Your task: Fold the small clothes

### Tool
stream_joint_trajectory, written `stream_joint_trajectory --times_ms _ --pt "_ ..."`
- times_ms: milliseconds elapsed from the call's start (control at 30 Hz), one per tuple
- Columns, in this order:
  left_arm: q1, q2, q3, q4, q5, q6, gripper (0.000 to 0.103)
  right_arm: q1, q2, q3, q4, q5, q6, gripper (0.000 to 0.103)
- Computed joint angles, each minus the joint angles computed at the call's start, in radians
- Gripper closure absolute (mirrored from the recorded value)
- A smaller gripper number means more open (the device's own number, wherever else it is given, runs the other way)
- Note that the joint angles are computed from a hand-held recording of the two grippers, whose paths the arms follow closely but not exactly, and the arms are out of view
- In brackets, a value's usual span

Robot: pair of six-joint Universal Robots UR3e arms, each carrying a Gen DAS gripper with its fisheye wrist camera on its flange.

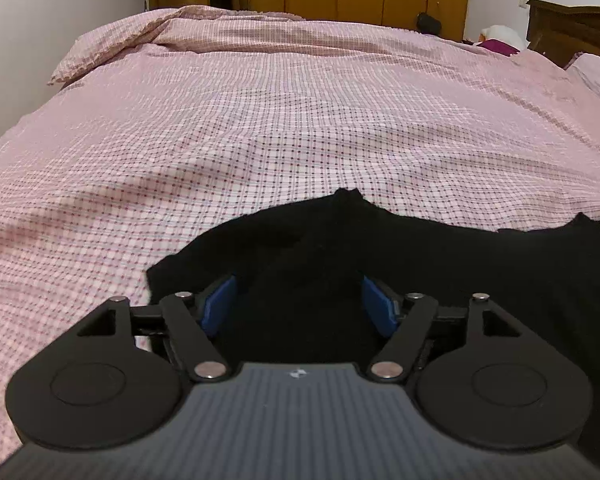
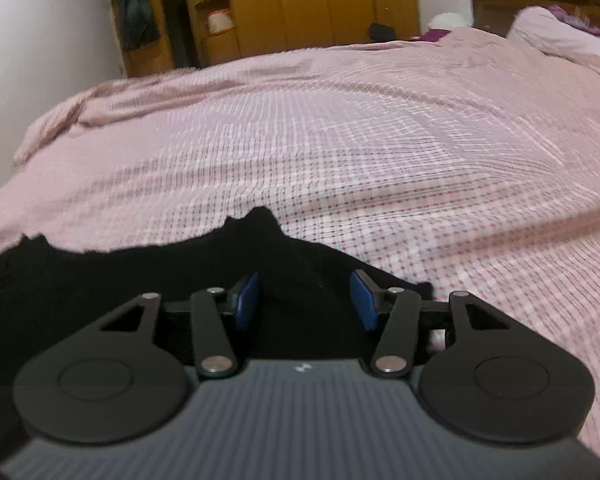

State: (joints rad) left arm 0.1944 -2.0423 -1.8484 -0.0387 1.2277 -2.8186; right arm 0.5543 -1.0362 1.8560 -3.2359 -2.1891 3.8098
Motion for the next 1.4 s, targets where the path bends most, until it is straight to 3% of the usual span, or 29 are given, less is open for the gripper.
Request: stream_joint_trajectory --times_ms 167,333,500,600,733,833,1067,1200,1267,1400 --pt "0.043 0.165 -0.107 -0.086 -0.027 0.049 0.025 0.052 -0.124 0.129 -0.018 -0.02 0.074 0.046" --pt "0.09 0.335 -0.255 -0.131 -0.091 0.106 0.019 0.142 -0.229 0.234 0.032 -0.112 0.203 0.045" --pt "0.088 0.402 -0.405 0.005 -0.076 0.111 0.015 0.192 -0.284 0.311 0.069 -0.133 0.306 0.043" --pt "0.059 0.387 -0.445 0.084 -0.023 0.125 0.014 0.203 -0.269 0.338 0.061 -0.118 0.354 0.043" --pt "0.015 0.368 -0.437 0.084 0.064 0.18 0.011 0.228 -0.193 0.353 -0.043 -0.135 0.391 0.041" --pt "0.045 0.429 -0.428 -0.001 0.029 0.249 0.011 0.22 -0.157 0.358 -0.112 -0.111 0.368 0.03" --pt "0.137 0.635 -0.448 -0.241 -0.064 0.306 0.005 0.213 -0.177 0.384 -0.142 -0.071 0.41 0.028" --pt "0.112 0.603 -0.459 -0.251 -0.03 0.28 0.004 0.212 -0.165 0.391 -0.26 0.005 0.444 0.027" --pt "0.083 0.55 -0.47 -0.197 0.02 0.235 0.003 0.215 -0.121 0.362 -0.26 -0.013 0.44 0.027" --pt "0.07 0.499 -0.495 -0.141 0.05 0.18 0.0 0.218 0.001 0.343 -0.414 -0.051 0.392 0.027"
